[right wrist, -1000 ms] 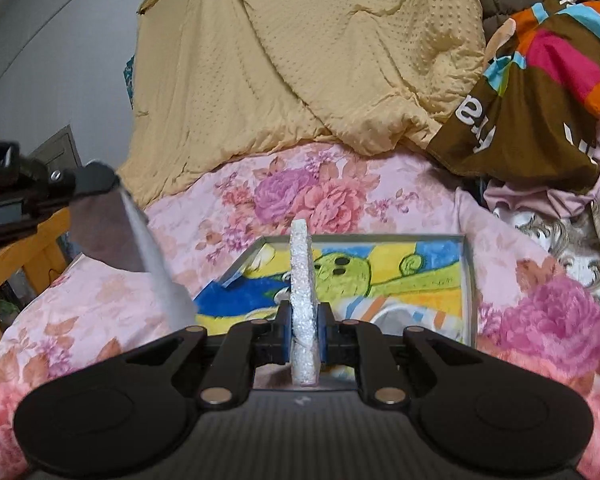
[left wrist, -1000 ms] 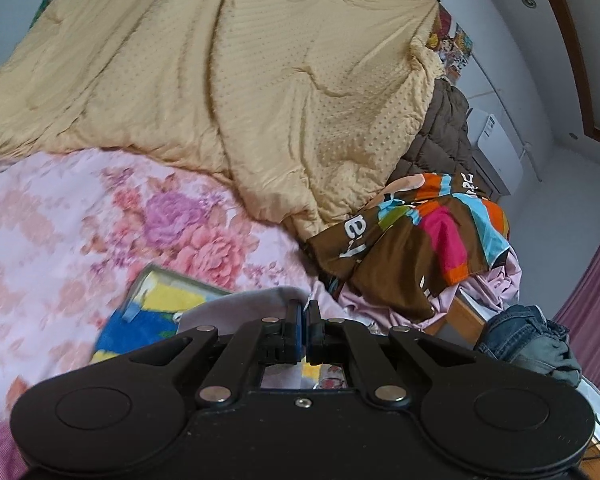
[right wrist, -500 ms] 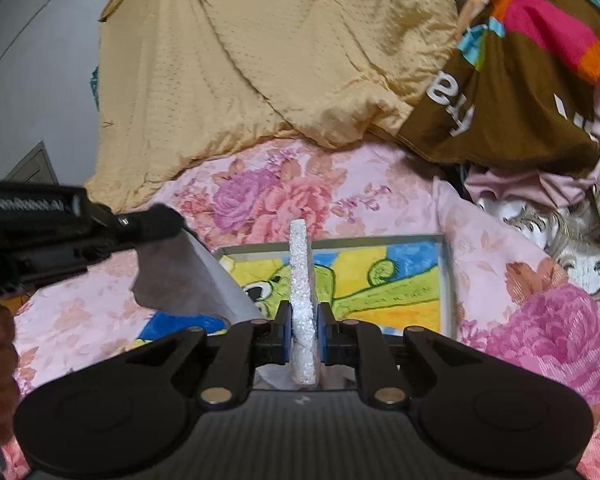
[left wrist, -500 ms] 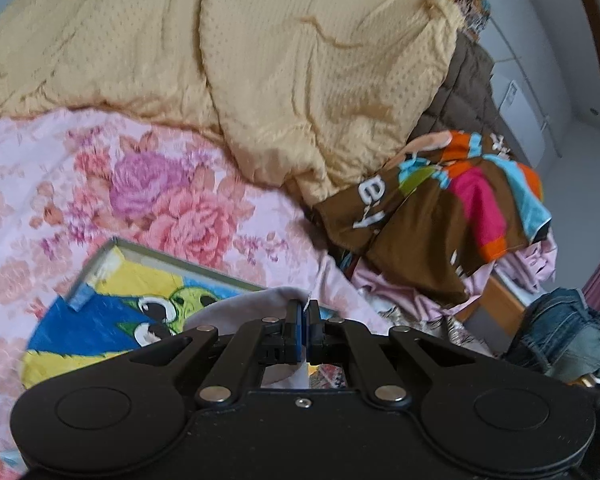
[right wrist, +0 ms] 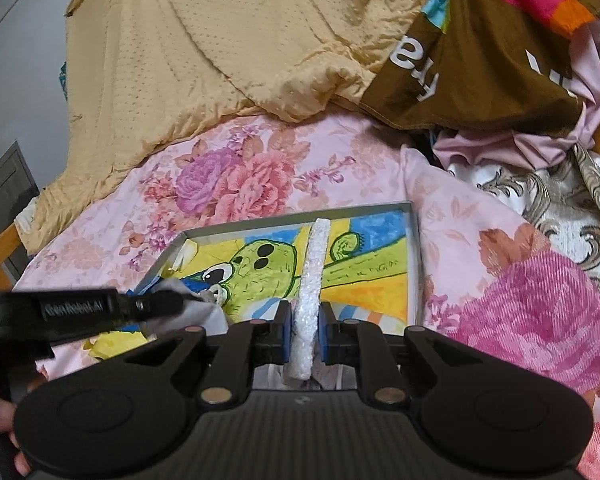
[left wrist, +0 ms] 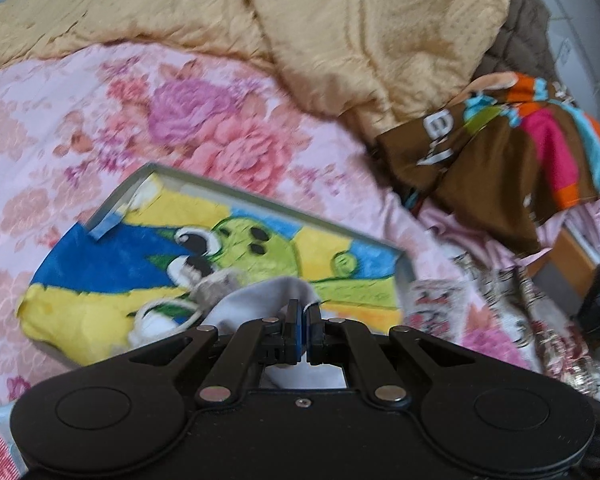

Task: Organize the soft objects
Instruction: 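Lower both items into the tray and open both tools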

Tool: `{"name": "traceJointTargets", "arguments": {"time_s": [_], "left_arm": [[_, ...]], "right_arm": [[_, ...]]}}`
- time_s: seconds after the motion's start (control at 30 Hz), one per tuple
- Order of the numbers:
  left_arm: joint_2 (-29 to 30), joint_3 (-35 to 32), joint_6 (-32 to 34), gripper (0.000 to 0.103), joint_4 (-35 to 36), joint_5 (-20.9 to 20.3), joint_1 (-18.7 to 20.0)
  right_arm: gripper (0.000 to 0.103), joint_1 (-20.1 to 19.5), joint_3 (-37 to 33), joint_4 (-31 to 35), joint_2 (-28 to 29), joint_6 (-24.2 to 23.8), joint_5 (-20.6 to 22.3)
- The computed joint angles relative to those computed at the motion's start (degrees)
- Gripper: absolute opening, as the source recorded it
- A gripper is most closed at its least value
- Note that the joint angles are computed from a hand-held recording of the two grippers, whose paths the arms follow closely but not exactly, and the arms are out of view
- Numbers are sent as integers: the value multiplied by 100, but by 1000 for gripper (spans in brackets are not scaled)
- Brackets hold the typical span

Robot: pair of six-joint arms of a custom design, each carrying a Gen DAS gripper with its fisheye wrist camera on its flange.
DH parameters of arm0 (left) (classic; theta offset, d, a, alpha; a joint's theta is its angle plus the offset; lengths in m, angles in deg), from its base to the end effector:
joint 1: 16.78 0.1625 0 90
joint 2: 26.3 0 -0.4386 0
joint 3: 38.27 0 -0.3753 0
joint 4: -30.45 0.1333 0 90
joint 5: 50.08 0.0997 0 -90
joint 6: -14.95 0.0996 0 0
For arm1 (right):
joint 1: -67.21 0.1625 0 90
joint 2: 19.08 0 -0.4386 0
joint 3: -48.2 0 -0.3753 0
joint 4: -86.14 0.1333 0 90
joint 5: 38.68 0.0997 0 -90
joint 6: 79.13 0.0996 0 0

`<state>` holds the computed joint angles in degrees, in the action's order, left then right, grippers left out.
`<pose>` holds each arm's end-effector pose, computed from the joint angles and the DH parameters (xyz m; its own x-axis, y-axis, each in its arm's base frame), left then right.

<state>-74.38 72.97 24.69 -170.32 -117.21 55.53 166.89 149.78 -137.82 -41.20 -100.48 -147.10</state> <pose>-0.0177 -0.6215 0.1658 -0.9165 0.1151 -0.3832 0.3652 0.6319 -0.6836 0.2029 -0.5840 -0.0150 -0.8758 -0.1208 0.4673 -0.4472 0.5674 -0.6914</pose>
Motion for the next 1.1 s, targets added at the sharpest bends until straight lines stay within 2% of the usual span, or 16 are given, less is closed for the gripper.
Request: {"name": "traceJointTargets", "arguments": {"time_s": [0.2, 0.27, 0.4, 0.63, 0.8, 0.87, 1.0, 1.07, 1.1], "left_arm": [[44, -25, -118, 4, 162, 340, -36], [39, -6, -134, 12, 164, 404, -51], [24, 46, -245, 25, 160, 500, -91], [-95, 240, -320, 56, 20, 745, -220], [-252, 407, -439, 60, 16, 937, -330], [-313, 528, -383, 67, -120, 1039, -404], [-451, 784, -260, 75, -537, 1128, -525], [-519, 951, -165, 83, -916, 1199, -602], [-564, 1030, -118, 84, -1067, 1215, -636]], "right_arm": [[30, 15, -61, 21, 45, -49, -208], [34, 26, -82, -5, 69, -107, -310], [50, 57, -110, -34, 88, -126, -509], [69, 66, 10, -96, 10, -169, -534], [77, 109, 115, -206, -30, -306, -523], [82, 135, 191, -297, -58, -337, -500], [87, 212, 399, -631, -122, -332, -413], [90, 257, 503, -838, -152, -329, -393], [91, 289, 565, -980, -164, -333, -392]]}}
